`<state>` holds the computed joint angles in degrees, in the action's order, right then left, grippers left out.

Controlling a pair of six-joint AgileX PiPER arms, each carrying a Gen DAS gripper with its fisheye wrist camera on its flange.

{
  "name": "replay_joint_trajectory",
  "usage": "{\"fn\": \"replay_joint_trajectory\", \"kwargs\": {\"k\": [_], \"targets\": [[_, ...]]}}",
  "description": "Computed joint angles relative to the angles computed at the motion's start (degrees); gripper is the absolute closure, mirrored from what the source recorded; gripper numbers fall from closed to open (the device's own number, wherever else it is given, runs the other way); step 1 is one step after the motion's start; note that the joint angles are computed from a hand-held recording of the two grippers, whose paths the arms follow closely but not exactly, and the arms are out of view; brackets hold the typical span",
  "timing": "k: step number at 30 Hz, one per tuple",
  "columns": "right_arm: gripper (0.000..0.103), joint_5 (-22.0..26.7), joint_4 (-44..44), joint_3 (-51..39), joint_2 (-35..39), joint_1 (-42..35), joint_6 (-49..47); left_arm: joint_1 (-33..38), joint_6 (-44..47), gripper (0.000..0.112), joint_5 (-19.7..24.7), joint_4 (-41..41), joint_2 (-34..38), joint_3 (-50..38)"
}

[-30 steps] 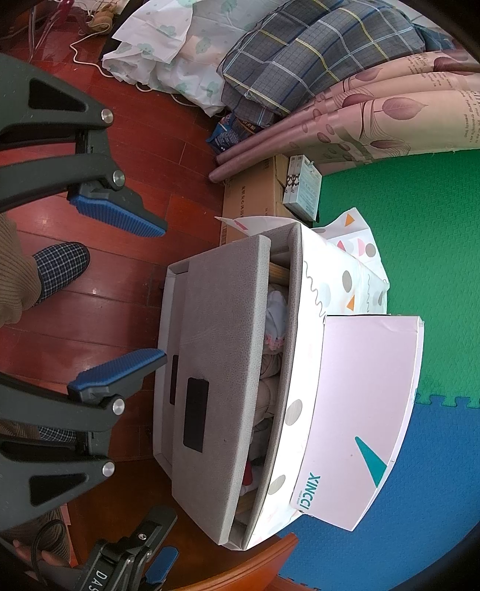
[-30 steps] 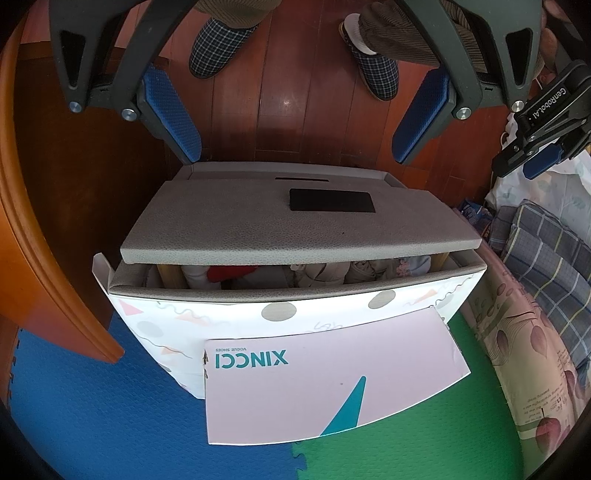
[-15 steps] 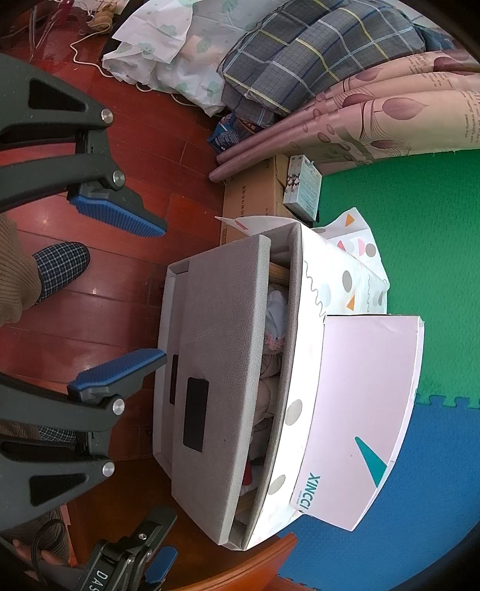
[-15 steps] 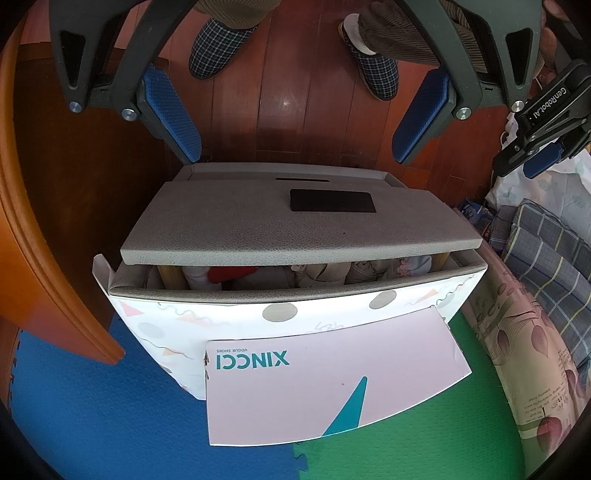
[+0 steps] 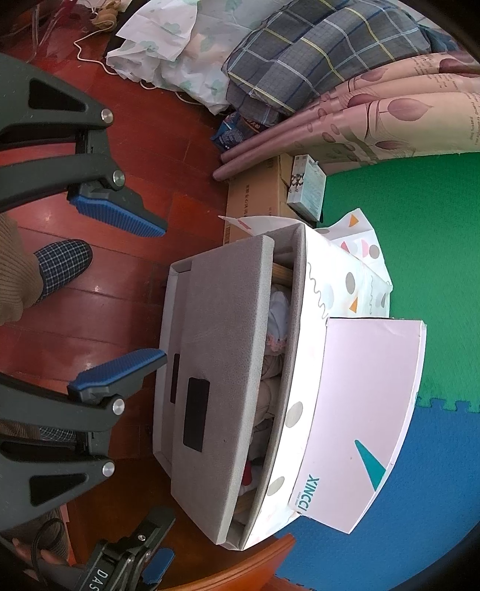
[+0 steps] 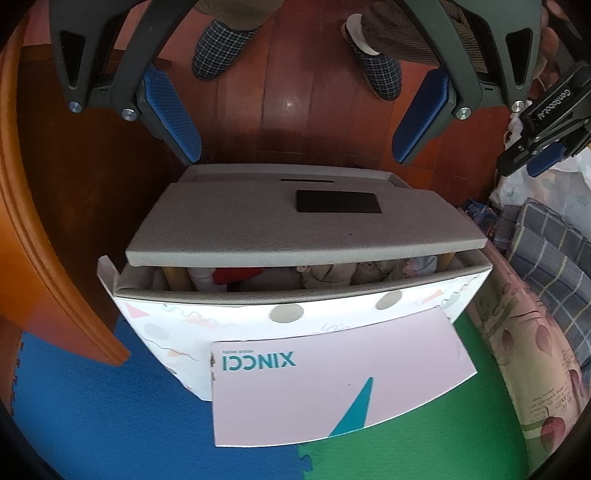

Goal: Take underwear out of drawer

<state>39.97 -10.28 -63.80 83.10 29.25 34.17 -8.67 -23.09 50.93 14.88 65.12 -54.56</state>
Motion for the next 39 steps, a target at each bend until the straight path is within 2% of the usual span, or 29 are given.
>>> {"fn": "replay_joint_trajectory", "kwargs": {"k": [7, 10, 22, 30, 39], "targets": [[0.001, 4.96, -0.48, -1.60, -0.24, -1.58, -1.25, 1.03, 2.00, 0.048, -0.05, -1.71, 0.32, -0.47], [0.001, 7.27, -5.00, -2.24, -0.58, -0.91, -0.23, 1.16, 2.32, 0.048, -0.07, -1.96, 0.40, -0.57], [0.001, 7.82, -7.33, -1.84, -0.60, 0.17, 0.71, 1.02, 1.40, 0.048, 0.07, -1.44, 0.76, -0.57], [0.001, 7.10, -4.35, -1.13, -1.52, -2.01, -0.01, 0.87, 1.28, 0.048, 0.24, -0.97, 0.74, -0.55], [0.001, 7.02, -5.34, -0.61, -1.48, -2.26, 0.29, 4.88, 6.10, 0.048, -0.15, -5.91, 1.19, -1.73]]}}
